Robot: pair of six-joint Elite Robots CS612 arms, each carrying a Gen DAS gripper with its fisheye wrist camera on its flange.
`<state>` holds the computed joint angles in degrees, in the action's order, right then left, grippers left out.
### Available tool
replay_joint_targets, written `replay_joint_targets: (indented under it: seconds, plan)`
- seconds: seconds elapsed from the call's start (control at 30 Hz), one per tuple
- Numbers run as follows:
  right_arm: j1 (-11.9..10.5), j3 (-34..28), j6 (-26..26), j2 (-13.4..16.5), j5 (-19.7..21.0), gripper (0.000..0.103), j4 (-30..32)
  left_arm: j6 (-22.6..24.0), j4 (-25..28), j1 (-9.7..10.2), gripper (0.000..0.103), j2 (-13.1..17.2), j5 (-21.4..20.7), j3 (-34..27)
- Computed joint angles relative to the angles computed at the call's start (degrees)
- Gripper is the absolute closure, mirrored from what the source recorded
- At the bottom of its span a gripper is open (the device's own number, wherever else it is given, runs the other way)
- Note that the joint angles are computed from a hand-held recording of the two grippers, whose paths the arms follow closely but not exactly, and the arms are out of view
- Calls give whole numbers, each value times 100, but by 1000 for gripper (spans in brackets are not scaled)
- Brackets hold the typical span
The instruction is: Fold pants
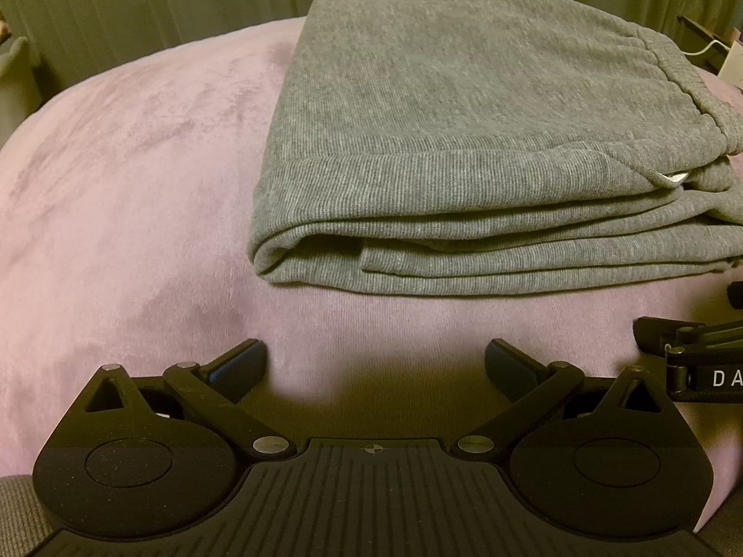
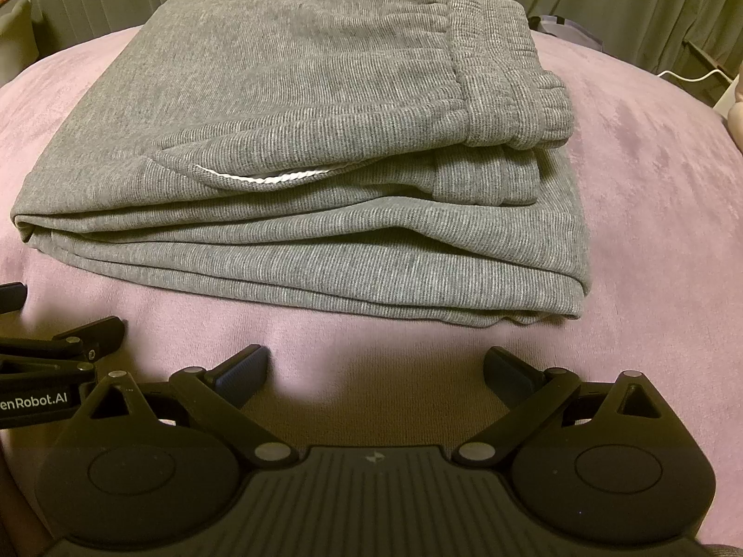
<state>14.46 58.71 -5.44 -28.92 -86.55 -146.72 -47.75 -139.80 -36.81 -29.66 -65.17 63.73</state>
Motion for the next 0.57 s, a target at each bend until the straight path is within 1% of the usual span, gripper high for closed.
replay_joint_targets:
  seconds: [0.57]
  plan:
    - [1,-1,1,1,-1,4,0,16,-108,23,0,-2,-81,29]
